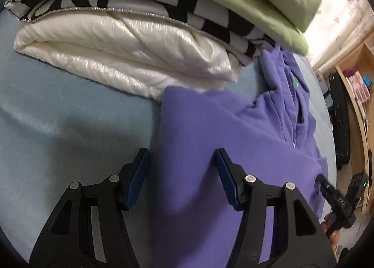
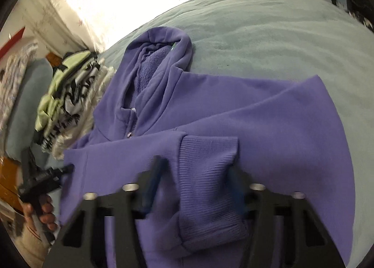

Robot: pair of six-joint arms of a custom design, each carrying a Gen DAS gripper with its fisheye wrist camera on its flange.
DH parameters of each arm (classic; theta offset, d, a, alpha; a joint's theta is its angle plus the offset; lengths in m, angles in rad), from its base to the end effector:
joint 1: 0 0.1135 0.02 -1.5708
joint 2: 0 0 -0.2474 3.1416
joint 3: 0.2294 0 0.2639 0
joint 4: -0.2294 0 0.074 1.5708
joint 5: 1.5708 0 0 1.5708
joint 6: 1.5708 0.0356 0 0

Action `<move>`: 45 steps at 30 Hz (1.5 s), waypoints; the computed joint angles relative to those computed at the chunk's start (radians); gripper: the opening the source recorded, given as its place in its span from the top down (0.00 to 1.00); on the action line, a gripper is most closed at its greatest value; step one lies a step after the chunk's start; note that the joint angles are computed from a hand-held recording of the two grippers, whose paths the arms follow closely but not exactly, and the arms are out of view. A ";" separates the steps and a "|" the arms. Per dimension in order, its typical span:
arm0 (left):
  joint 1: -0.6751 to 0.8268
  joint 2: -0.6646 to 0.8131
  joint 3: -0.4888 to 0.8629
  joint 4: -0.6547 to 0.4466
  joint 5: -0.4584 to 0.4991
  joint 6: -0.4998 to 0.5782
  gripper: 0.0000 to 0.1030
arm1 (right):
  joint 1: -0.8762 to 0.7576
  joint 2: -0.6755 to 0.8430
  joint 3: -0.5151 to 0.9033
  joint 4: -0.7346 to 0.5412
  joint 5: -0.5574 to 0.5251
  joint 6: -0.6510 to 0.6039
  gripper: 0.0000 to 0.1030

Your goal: Fold large clothes

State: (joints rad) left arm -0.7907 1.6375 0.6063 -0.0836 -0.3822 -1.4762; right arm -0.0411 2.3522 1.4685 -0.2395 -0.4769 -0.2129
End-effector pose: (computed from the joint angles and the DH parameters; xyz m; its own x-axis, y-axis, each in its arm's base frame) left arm 0.1973 -0.1806 0.0746 -0.6013 -0.7056 -0.3749 -0.5773 0.7080 -0.4068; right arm 0.4496 -0.0021 0.0333 -0.8462 -0.1531 -0.5105 -0.3486 0.8834 0.3130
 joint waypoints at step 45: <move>-0.394 0.499 0.765 -0.643 -0.239 -0.291 0.72 | -0.101 -0.352 -0.503 0.115 -0.171 -0.132 0.65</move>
State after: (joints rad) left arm -1.1845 2.1369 1.3709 -0.7262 -0.6216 -1.7674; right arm -0.1422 2.0001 0.9650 -0.1248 -0.6478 -0.3447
